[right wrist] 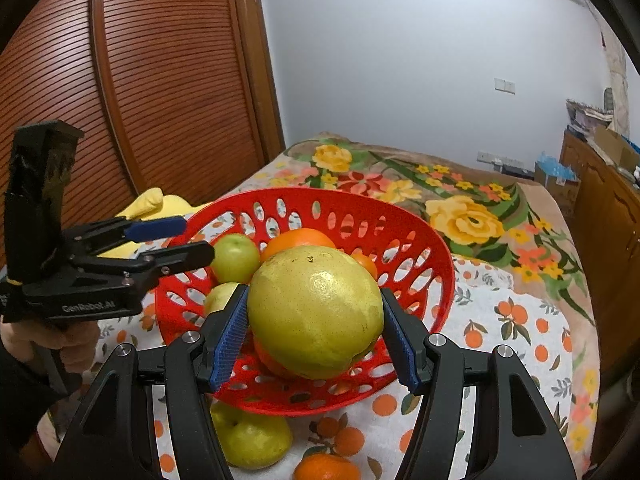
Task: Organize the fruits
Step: 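Lower the green apple into the basket and open the left gripper, then lower the yellow pomelo into the basket and open the right gripper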
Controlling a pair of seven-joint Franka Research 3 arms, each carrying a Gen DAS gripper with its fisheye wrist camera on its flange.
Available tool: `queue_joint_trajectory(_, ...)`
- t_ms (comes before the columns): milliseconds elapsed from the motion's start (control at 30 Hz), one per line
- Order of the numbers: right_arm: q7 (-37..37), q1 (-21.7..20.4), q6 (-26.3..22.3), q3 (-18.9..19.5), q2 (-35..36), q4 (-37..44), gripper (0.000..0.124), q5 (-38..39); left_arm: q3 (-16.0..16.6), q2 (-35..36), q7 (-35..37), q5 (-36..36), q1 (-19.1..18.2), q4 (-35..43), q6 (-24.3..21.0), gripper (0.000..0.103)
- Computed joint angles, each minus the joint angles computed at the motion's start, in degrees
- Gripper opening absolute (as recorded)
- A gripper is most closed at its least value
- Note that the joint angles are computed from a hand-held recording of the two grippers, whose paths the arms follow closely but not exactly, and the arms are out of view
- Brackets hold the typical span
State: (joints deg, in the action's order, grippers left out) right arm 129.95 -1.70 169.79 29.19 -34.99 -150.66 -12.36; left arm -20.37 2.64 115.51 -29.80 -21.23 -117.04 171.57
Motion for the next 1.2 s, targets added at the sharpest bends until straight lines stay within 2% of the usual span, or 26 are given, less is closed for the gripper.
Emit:
queue_joint_trajectory(67, -0.26, -0.49, -0.37, 0.19, 0.60, 0.71, 0.065, -0.49, 0.12, -0.28, -0.27, 0.18, 0.06, -0.38, 0.79, 0.070)
queue_joint_trajectory(367, 0.11, -2.44, -1.24, 0.07, 4.27, 4.04, 0.065, -3.58, 1.32, -1.90, -1.59, 1.35, -0.41, -2.49, 2.65, 0.072)
queue_joint_trajectory(467, -0.08, -2.00, -1.29, -1.22, 5.91, 4.80, 0.065, -4.09, 1.70, -2.35, -0.84, 0.20, -0.82, -2.88, 3.01, 0.072)
queue_joint_trajectory(767, 2.24, -2.85, -4.49, -2.17, 10.26, 8.76, 0.065, -9.87, 3.04, -3.03, -1.65, 0.88, -1.57, -4.11, 3.45, 0.072)
queue_joint_trajectory(967, 4.71, -0.82, -7.17, -4.38, 12.97, 10.82, 0.065, -14.50, 3.50, -3.42, -1.78, 0.59, -1.94, -4.61, 3.48, 0.072)
queue_joint_trajectory(1200, 6.51, 3.42, -10.36, -8.69, 15.35, 12.48, 0.065, -18.12, 3.93, -3.74, -1.20, -0.25, -2.52, -5.18, 3.48, 0.072)
